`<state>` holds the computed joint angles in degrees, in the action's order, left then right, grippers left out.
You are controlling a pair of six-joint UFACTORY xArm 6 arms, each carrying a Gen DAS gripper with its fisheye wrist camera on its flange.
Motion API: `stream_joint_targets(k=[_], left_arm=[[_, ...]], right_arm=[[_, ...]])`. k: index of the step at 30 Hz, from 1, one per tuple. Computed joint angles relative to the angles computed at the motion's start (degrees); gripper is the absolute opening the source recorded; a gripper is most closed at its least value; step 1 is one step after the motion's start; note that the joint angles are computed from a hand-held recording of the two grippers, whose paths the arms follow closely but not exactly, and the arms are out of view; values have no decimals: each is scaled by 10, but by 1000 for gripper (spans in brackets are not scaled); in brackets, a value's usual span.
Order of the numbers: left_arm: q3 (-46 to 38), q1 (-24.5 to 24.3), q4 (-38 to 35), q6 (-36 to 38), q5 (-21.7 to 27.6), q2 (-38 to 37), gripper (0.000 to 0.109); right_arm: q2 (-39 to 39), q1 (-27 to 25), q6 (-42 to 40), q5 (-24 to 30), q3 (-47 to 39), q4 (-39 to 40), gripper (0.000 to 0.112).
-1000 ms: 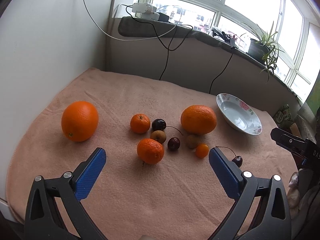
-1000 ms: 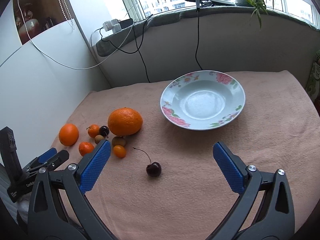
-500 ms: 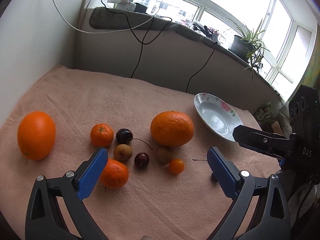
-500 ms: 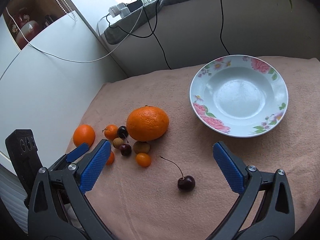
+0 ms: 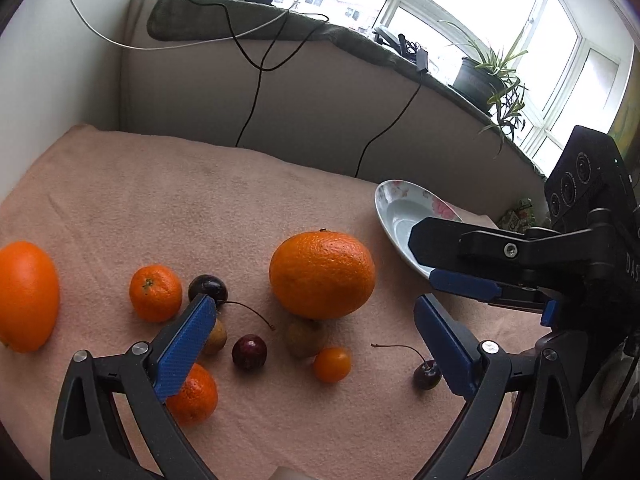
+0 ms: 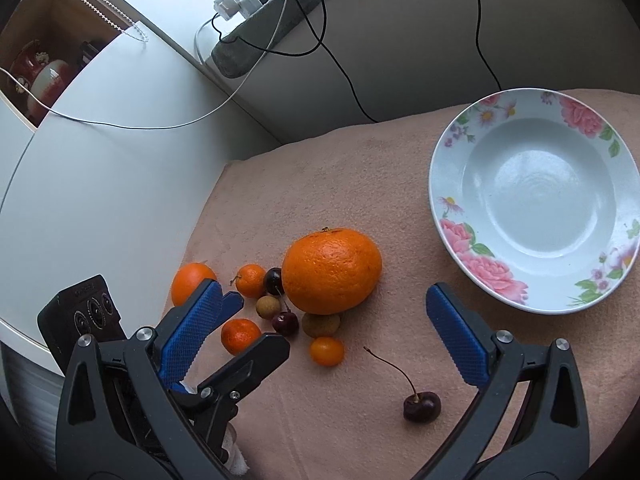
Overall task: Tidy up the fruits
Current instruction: 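Move the right gripper to the large orange and close around it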
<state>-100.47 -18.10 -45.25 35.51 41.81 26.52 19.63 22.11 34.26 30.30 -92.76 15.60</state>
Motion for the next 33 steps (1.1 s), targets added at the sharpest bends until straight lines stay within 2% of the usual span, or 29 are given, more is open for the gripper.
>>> stream_joint_targets(k=[7,12,14,17,19,21,24,30,33], left_arm=[[-35,1,8,-15,25,24,99],[-43,0,1,-17,18,32,99],[-54,2,-7,-14,32,38,99],[-69,3,-3,-15,44,49,85],[-80,5,1,-21,54,56,84],[-91,6,0,-18,70,63,73],[-105,5,8,-27,78,73,73],[-145,10,5,-42,116,104,73],[-135,8,9,-33,109,98,72]], right_arm=[[30,-7,-23,19,-30,54,103],[42,-9,-36,27,-48,69,101],[51,-10,-32,37,-61,63,100],[60,-10,-35,45,-73,67,94],[65,-10,-34,49,-77,65,92],[70,-11,-28,57,-85,54,92],[80,-12,-18,68,-100,32,88],[91,-18,-30,82,-113,47,86],[100,-18,-49,84,-121,73,76]])
